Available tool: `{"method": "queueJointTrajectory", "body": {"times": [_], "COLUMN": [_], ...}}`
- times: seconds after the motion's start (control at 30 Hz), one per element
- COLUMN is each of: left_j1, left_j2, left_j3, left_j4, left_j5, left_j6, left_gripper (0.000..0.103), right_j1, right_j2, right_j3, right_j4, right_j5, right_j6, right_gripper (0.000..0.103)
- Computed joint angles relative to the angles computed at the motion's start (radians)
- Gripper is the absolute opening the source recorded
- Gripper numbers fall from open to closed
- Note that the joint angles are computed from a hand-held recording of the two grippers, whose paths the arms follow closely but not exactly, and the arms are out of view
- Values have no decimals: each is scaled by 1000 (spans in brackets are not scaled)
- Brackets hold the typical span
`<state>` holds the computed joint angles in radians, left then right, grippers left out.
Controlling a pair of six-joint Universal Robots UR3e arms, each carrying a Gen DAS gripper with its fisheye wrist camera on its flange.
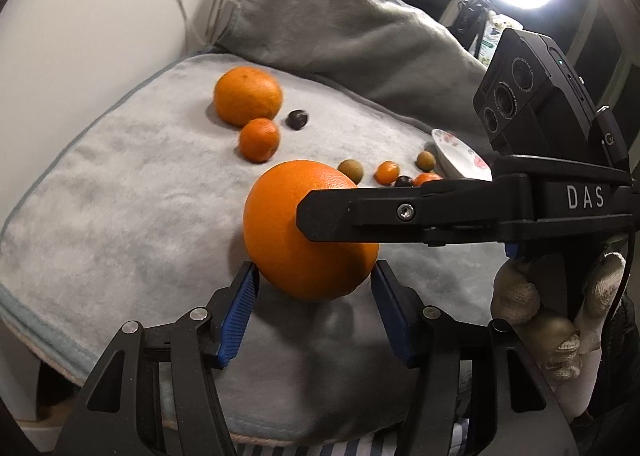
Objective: Organize fruits
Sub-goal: 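Carry the large orange with the right tool onto the white plate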
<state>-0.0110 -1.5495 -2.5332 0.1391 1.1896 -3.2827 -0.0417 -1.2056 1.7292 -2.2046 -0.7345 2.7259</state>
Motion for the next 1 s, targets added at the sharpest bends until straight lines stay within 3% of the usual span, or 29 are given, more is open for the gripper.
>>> {"method": "queueJointTrajectory", "body": {"times": [0.47,1.0], "left_j1": [-203,-385], "left_j2": [-209,-548], "left_j3": [314,850], "left_j4": [-33,-177], "left_j5": [42,36], "left_j6": [-20,-6], "left_gripper": [58,58], "right_j1": [-258,-565], "right_j2": [-205,-319], "right_j3": [139,176], "right_j4": [103,228], "right_j5": [33,57], "right_j6": [-134,-242], "right_gripper": [66,66]}}
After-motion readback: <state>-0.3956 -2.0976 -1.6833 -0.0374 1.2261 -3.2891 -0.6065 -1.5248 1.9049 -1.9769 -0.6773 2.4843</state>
